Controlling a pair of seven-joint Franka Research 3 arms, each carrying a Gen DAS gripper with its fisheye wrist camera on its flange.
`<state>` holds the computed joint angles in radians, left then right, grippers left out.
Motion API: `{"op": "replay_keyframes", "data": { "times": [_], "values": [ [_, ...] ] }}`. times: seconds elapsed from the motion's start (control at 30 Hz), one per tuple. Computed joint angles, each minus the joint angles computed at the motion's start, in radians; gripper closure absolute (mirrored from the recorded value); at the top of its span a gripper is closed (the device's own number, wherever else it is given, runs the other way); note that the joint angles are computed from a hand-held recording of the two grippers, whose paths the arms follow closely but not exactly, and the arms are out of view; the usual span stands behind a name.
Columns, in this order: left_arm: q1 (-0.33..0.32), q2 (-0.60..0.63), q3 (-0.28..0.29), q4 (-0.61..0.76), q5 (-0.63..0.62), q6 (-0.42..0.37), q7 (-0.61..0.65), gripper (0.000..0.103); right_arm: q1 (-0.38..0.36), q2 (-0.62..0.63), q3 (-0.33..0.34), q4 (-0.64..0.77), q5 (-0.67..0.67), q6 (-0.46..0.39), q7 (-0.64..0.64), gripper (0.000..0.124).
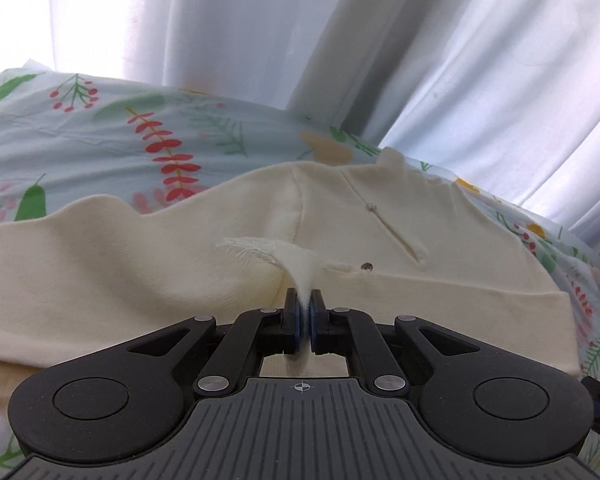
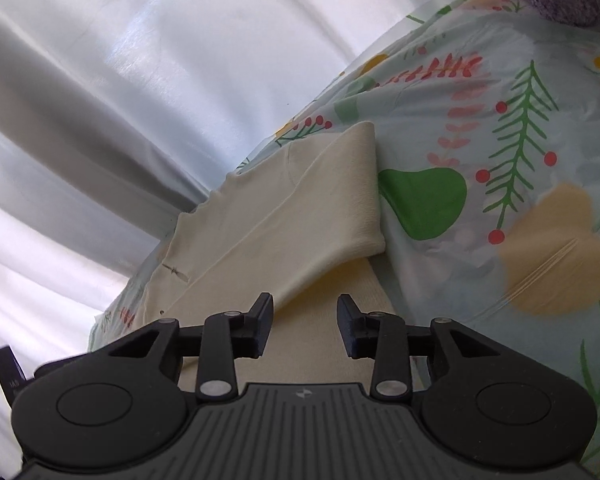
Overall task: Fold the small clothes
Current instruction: 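Grasp the other sleeve cuff with the left gripper, fold it across the body, release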
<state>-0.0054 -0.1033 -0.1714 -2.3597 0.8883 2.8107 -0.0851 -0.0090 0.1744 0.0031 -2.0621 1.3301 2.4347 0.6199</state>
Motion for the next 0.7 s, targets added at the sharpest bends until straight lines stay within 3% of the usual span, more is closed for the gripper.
{"op": "replay_keyframes", "data": {
  "times": [0.17,0.3,0.4,0.43,0.5,0.6,0.7],
  "values": [
    [0.018,0.006,0.0,0.018,0.098,0.026,-0.063,0.097,0.011,0.063,0.017,0.055,0.019,0.047,0.1,0.093],
    [0.038,-0.011,-0.002,0.033,0.282,0.053,-0.189,0.097,0.022,0.089,0.036,0.079,0.004,0.109,0.118,0.117],
    [0.045,-0.011,-0.005,0.054,0.402,0.039,-0.258,0.097,0.003,0.066,0.063,0.055,0.192,0.141,-0.083,0.117],
    [0.04,-0.006,-0.003,0.059,0.406,0.023,-0.245,0.097,0.0,0.056,0.066,0.044,0.281,0.141,-0.187,0.117],
    [0.029,0.012,0.004,0.067,0.377,-0.004,-0.193,0.097,0.019,0.054,0.056,0.039,0.326,0.165,-0.256,0.117],
    [0.013,0.04,0.016,0.062,0.299,-0.026,-0.11,0.097,0.065,0.073,0.043,0.047,0.142,0.247,-0.158,0.117],
    [0.002,0.054,0.023,0.051,0.275,-0.036,-0.072,0.097,0.064,0.046,0.035,0.024,-0.022,0.215,-0.088,0.108]
  ]
}}
